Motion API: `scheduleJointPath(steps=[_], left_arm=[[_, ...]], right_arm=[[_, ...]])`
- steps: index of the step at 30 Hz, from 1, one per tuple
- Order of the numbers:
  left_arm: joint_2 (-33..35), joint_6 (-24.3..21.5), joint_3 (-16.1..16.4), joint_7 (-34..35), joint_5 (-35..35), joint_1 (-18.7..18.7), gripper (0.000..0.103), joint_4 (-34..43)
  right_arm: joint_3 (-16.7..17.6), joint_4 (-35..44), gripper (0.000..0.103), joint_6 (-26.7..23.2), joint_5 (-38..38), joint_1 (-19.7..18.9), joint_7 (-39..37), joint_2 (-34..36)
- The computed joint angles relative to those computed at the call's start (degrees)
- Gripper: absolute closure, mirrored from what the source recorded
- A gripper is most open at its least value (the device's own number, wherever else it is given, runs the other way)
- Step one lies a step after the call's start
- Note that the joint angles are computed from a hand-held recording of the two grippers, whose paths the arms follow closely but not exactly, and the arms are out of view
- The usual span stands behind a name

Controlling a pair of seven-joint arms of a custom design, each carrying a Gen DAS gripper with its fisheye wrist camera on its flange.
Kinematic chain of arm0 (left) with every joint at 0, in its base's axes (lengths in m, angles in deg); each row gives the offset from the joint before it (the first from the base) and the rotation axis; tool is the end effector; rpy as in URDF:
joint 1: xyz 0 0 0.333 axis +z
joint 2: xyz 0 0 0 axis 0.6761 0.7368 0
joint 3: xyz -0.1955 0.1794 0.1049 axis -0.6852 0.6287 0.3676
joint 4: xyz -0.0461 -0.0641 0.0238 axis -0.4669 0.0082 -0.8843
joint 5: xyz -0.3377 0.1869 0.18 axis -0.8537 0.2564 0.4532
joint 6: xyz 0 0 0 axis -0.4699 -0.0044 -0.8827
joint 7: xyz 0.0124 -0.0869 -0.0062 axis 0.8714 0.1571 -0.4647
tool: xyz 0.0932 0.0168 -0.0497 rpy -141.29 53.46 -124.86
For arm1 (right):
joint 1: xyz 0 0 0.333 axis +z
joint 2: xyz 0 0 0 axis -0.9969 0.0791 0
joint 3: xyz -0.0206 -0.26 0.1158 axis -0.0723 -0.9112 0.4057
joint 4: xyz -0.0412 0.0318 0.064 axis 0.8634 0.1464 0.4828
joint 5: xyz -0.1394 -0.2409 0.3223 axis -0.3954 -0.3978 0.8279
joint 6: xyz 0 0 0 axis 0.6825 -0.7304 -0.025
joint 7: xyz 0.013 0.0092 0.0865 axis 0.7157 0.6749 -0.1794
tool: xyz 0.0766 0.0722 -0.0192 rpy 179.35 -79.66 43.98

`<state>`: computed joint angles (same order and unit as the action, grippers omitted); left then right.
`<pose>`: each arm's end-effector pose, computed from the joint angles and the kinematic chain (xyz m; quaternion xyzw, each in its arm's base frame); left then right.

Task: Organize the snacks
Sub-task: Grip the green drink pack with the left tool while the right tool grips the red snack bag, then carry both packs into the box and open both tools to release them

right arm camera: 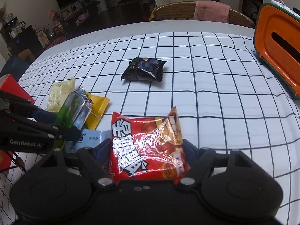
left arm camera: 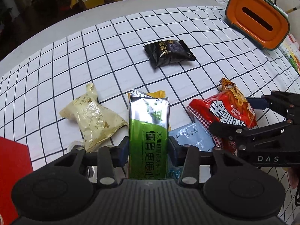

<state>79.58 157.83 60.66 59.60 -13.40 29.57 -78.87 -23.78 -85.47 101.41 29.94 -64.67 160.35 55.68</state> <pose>0.6119 -0.2729 0.4337 -0.3613 0.9099 -0.1965 0.0543 0.4889 0.2810 0.4466 -0.5650 0.7618 -0.1984 0.2472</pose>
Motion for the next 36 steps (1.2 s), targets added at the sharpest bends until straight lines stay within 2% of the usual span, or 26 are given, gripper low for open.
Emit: scheduleJointPath(steps=[9,20,29,36], left_arm=[[-3.3,0.0,0.2,-0.6,-2.3,1.1,0.061,-2.6],[-9.3,-2.5,0.7,0.7,-7.4,3.3,0.061,-6.1],[-15.1,-4.8,2.2,3.1,-10.3,5.8,0.061,-8.9],[-18.9,-5.8,3.9,5.6,-12.0,8.2,0.061,-10.9]], right_arm=[[0.9,-1.4,0.026,-1.5,-1.5,0.2,3.3,-2.5],[3.1,-1.7,0.026,-5.3,-2.8,1.7,6.4,-7.5],[5.2,3.2,0.026,-8.9,-4.0,3.9,6.9,-7.1],[6.6,10.9,0.026,-11.6,-5.7,6.1,6.1,-2.3]])
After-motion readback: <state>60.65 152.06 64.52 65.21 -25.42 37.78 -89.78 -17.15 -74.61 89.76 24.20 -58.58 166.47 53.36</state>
